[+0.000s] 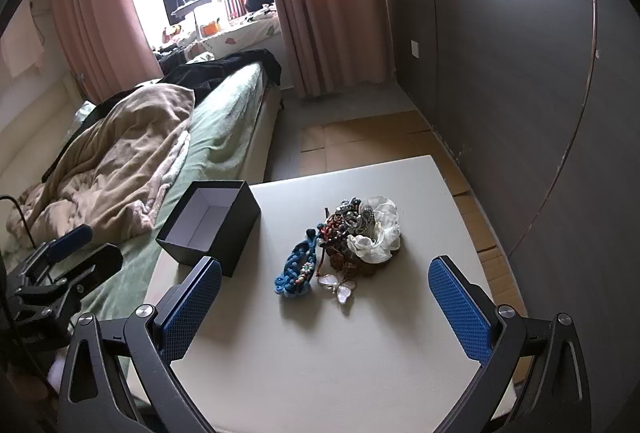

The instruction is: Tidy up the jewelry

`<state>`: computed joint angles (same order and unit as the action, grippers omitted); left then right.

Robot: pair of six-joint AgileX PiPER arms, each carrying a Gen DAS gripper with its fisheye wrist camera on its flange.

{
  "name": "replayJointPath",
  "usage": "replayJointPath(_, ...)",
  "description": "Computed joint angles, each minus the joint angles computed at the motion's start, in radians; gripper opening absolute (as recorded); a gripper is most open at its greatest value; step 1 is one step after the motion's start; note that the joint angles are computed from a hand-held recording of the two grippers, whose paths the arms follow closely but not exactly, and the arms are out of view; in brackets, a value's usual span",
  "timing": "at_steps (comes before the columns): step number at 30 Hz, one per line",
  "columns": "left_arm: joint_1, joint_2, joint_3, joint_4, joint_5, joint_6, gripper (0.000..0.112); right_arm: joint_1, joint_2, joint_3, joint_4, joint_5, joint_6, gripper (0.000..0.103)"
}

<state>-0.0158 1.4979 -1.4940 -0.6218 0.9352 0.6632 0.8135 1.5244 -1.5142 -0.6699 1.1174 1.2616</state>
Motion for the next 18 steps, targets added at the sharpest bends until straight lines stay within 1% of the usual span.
replayJointPath(18, 0.008, -0.002, 0.002, -0.011, 0.002, 0.012, 0.102, 0.003, 0.004, -0.002, -0.006, 0.007, 0.000, 0.103)
